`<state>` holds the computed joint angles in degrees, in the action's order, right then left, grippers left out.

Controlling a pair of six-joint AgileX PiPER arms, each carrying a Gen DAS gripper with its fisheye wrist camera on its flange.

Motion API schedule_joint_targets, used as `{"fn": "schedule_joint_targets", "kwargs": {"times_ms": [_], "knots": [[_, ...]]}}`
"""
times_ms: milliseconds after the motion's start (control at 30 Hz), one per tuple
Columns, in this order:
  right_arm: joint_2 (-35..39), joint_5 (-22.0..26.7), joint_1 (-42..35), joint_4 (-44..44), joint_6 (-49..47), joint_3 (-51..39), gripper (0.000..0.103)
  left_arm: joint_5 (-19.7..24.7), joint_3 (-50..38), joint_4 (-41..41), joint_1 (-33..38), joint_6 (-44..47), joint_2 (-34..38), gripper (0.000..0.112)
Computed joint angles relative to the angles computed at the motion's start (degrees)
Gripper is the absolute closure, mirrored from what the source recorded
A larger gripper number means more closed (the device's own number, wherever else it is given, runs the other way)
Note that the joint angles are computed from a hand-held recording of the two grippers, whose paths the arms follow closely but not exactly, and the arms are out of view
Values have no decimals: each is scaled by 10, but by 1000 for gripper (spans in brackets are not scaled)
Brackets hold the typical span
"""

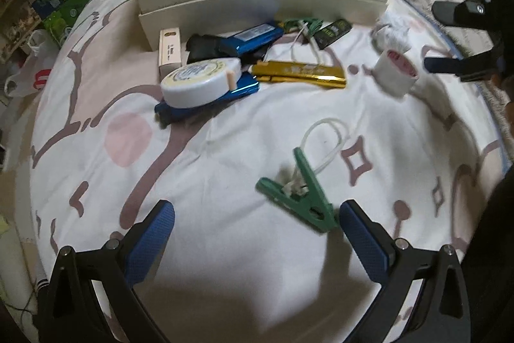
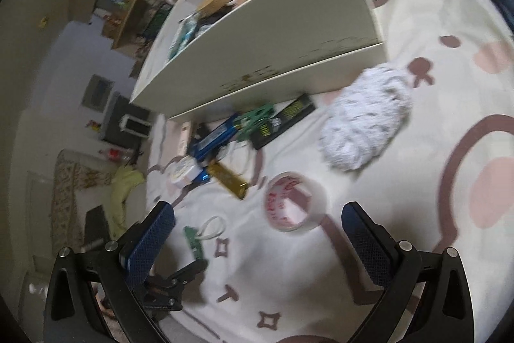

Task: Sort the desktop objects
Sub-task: 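Bring right tool to the clear tape roll while left tool nears the green clothespin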

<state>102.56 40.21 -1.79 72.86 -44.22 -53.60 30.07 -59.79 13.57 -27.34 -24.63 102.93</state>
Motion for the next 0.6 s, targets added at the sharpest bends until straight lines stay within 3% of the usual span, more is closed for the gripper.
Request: {"fn": "schedule_joint_targets", "kwargs": {"times_ms": [200,333,600], "knots": [[-15,-88,10,-59,89,13,0,36,1,50,5,-54,-4,9],[-24,-157,42,-154,186,13,0,55,2,83,15,-82,-10,9],[-21,-183,96,-227,236,-1,0,64,9,129,35,-128,-16,9]]}}
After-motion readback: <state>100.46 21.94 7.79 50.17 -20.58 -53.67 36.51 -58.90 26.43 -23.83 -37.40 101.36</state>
